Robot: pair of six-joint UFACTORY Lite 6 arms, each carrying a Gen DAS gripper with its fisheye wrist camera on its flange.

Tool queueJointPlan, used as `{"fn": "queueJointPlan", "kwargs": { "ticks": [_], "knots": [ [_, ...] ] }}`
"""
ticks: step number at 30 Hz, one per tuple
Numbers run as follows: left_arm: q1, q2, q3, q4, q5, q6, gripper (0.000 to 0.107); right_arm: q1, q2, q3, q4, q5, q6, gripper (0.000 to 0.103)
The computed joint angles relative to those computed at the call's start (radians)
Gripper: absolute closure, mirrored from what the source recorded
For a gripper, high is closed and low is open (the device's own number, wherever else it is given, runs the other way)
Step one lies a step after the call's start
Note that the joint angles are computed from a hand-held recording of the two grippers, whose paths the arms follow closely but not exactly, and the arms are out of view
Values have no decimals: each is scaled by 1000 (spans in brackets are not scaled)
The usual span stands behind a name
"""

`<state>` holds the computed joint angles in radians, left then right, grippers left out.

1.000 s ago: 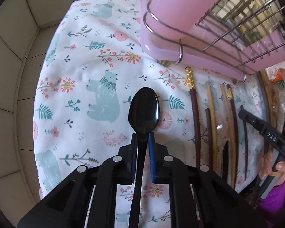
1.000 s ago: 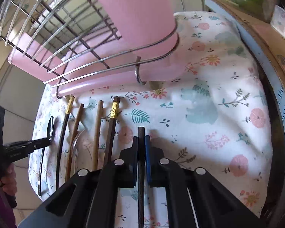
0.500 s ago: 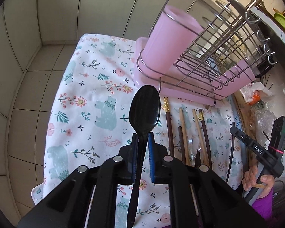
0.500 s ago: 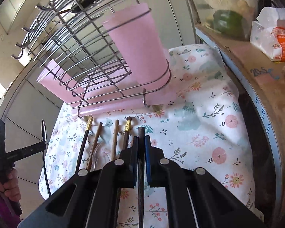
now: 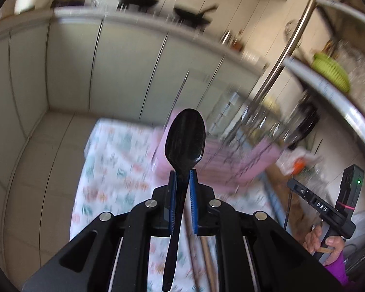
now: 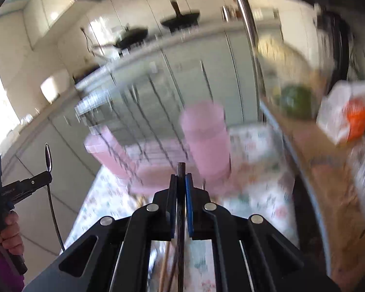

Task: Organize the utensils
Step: 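Lift the spoon with the left tool while the right tool lifts the chopstick over the pink cup, then open the left tool dropping the spoon into the pink cup while the right tool releases the chopstick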

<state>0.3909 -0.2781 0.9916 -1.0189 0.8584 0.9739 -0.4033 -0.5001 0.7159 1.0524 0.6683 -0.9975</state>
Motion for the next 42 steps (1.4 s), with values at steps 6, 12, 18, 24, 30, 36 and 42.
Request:
{"fn": "queueJointPlan", "kwargs": {
  "ticks": [6,12,18,24,30,36,42],
  "knots": [
    [-28,52,156,-185,-35,33,97,-38,35,185,165,5,-87,97],
    [-118,225,376,-362,-165,89,97,14,159,388,341,-115,-223,97],
    [-204,382,495,-571,-302,291,97,73,341,549,603,-210,-455,97],
    [-253,506,522,-762,-354,504,97,146,464,553,1001,-288,-898,97],
    [-260,520,416,-833,-348,646,97,150,525,488,1003,-286,-930,97],
    [-234,504,324,-750,-315,608,97,142,521,427,767,-300,-706,97],
    [-215,527,318,-601,-288,470,97,140,542,426,558,-318,-502,97]
  ]
}}
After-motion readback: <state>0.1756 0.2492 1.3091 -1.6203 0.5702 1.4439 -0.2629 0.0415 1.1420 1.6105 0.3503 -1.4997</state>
